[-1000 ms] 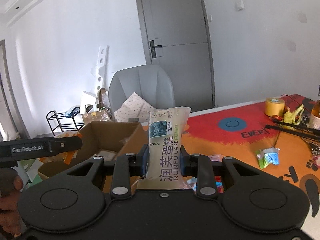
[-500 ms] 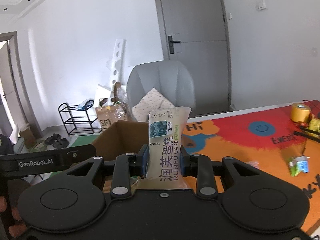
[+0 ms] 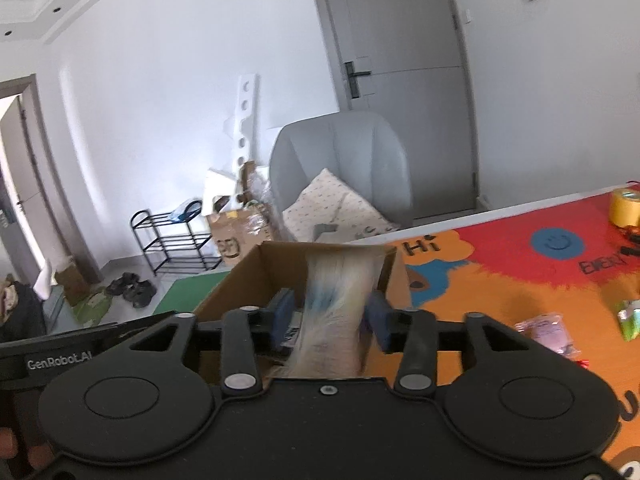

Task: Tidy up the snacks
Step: 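Open both grippers to drop the two packs into the box, then move both grippers back to the remaining snacks on the mat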

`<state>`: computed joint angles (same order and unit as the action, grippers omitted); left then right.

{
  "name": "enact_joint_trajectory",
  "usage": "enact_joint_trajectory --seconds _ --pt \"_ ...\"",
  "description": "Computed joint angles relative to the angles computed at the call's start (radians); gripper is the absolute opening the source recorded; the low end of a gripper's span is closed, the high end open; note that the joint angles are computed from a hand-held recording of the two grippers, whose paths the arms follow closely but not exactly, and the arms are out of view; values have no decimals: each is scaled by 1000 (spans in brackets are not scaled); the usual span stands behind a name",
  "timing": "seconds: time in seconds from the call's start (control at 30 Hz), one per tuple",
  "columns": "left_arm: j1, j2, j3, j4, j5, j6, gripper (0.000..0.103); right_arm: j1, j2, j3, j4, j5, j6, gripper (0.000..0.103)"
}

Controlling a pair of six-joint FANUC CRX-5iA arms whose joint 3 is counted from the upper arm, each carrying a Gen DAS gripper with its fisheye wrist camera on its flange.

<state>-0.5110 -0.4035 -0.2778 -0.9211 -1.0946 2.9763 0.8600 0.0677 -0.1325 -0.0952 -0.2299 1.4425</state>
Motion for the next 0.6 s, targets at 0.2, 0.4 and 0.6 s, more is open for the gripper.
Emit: enact_joint_trajectory --seconds 0.2,0.4,0.6 --pt "-35 30 26 -25 -14 4 100 -24 -39 -87 161 57 -188 62" --pt "-54 60 49 -14 2 -24 102 -56 -69 -179 322 110 -375 74" --pt "-106 96 86 -34 -22 -34 103 -74 -93 -204 298 110 -359 82"
